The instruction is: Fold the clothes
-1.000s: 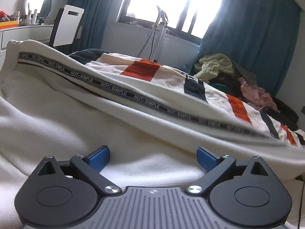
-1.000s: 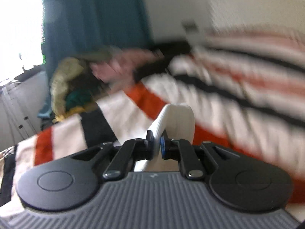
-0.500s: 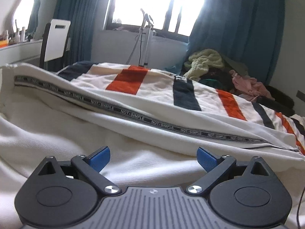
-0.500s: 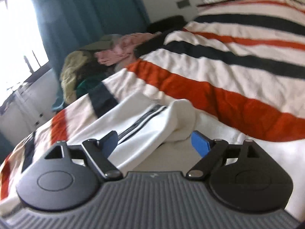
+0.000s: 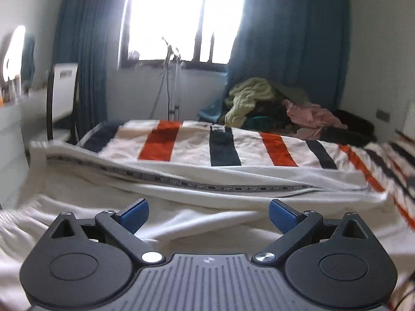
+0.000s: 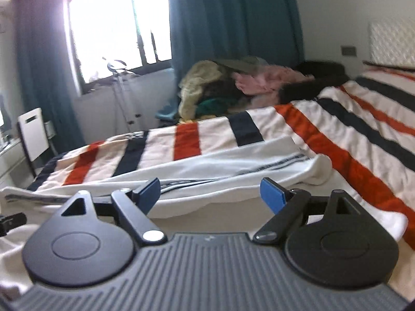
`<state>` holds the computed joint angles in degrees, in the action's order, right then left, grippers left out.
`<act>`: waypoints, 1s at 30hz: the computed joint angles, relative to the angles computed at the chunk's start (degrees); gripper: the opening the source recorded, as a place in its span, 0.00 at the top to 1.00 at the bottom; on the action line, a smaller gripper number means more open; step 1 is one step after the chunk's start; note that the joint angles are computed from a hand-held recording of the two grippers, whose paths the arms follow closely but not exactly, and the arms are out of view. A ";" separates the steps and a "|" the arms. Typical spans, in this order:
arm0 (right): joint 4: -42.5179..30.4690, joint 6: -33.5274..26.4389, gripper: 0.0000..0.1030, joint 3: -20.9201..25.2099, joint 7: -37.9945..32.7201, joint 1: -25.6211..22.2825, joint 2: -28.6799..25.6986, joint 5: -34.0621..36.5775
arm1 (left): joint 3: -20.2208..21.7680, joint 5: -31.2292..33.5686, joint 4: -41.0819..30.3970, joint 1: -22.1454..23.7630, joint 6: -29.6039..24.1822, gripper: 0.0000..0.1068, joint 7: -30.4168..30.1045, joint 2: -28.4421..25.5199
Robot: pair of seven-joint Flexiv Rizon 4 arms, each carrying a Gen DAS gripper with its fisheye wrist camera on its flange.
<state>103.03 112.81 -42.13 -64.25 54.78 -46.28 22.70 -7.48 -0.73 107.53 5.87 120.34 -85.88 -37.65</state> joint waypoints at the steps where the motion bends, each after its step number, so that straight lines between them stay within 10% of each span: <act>1: 0.80 0.80 0.17 -0.95 -0.55 1.19 -0.27 0.34 | 0.22 0.49 0.65 -0.28 0.54 0.06 0.31 0.36; 19: 0.55 -2.61 0.17 -3.60 1.61 2.01 -3.15 0.66 | 2.73 -2.92 -0.95 -3.53 -1.53 0.06 4.09 -2.63; 30: 4.27 -20.69 0.17 -17.90 18.83 9.60 -8.33 -2.22 | 3.07 -7.98 0.34 -2.76 -6.29 0.06 2.53 -1.26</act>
<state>107.30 92.12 -60.02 -45.42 64.39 -54.61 20.47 -4.41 -8.70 107.88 3.11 114.05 -83.34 -38.90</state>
